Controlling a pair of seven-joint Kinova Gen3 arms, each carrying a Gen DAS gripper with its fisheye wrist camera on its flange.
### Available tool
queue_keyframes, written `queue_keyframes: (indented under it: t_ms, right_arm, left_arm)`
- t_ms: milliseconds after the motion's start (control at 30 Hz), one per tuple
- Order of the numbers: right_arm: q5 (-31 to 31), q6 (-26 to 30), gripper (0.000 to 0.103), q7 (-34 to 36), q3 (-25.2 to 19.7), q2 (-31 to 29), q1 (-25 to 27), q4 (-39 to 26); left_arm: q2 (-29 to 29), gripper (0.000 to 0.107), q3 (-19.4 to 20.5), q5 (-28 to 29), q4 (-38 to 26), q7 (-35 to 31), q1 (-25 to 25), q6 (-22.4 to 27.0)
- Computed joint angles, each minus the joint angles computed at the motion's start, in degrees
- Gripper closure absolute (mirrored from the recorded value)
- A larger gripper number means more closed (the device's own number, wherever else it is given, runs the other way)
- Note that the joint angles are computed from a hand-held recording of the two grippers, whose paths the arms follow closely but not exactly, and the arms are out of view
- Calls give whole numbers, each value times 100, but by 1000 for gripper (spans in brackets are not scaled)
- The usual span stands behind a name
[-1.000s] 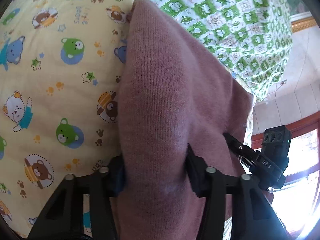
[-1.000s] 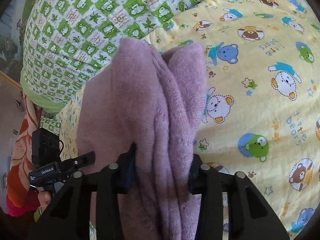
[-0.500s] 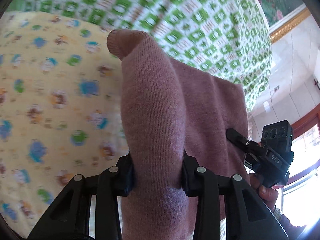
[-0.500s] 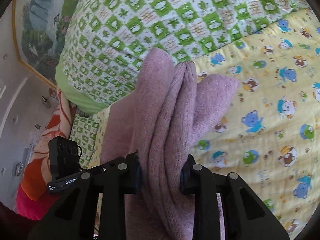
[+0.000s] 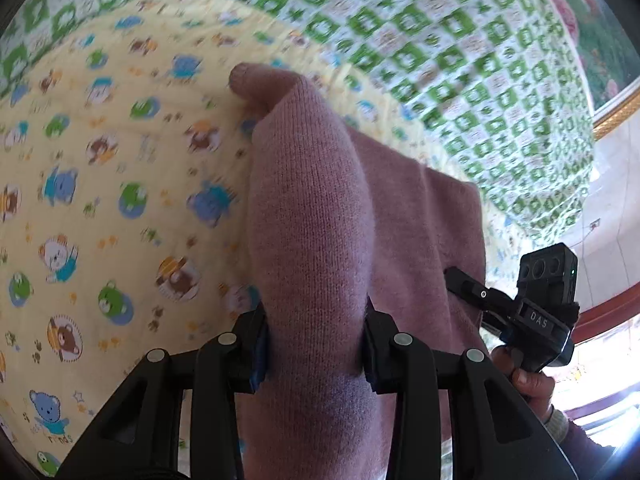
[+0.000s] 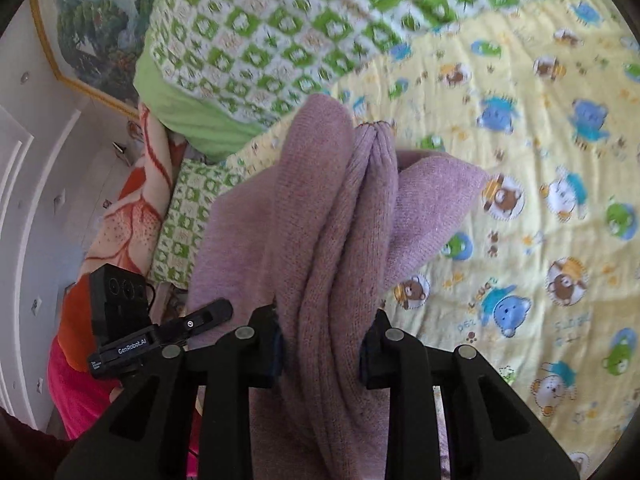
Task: Fold small clothes
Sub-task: 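Lower the folded sweater onto the quilt and open both grippers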
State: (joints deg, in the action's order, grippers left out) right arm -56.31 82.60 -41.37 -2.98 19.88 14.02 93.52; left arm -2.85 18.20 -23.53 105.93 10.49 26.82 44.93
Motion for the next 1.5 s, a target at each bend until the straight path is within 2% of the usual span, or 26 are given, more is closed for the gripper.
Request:
queue_keyframes:
  t_ms: [67, 133, 200, 333, 533, 633, 833, 1000, 1100, 1200, 1267, 1367, 1500]
  right_arm:
    - [259, -154, 73, -128, 26, 81, -139, -2]
    - [418, -279, 71, -225, 28, 168, -187, -16]
    - [495, -358, 69, -192, 7, 266, -149, -19]
    - [674, -607, 62, -154, -71, 260, -217, -26]
    - [789, -665, 57, -278, -37, -82, -178, 21]
    - [910, -712, 57, -305, 77, -408, -142, 100]
    - [720, -445, 56, 51, 401, -1035, 143, 444]
    - [1012, -360, 47, 405, 625, -1505, -39, 808]
    - [1399, -777, 47, 375, 363, -1731, -89, 1104]
    - [2031, -1476, 47, -57, 554, -1866, -674, 1247]
    - [2139, -1814, 47, -351, 552, -1756, -751, 1339]
    - [2098, -1848, 47, -409, 580, -1621, -750, 1330]
    - [1752, -1538, 47, -99, 711, -1809, -553, 1377]
  left_arm:
    - [-38, 65, -1, 22, 229, 164, -6, -171]
    - [-97, 53, 21, -81, 467, 411, -47, -400]
    - [-122, 46, 38, -123, 657, 585, -104, -603]
    - [-142, 40, 44, -71, 798, 635, -156, -688]
    - [-103, 40, 192, 12, 295, 455, -10, 167]
    - [-254, 40, 230, 116, 255, 556, 104, 337]
    - [-395, 38, 661, 90, 211, 1025, 216, 684]
    - [-229, 38, 728, 205, 89, 933, 457, 959]
    - [-43, 37, 680, 224, -50, 851, 612, 1174]
    - [128, 37, 558, 226, -157, 757, 777, 1291]
    - [248, 37, 456, 255, -233, 635, 869, 1348]
    - [350, 37, 389, 130, -399, 712, 1057, 1586]
    - [423, 37, 410, -68, -616, 942, 1378, 1952]
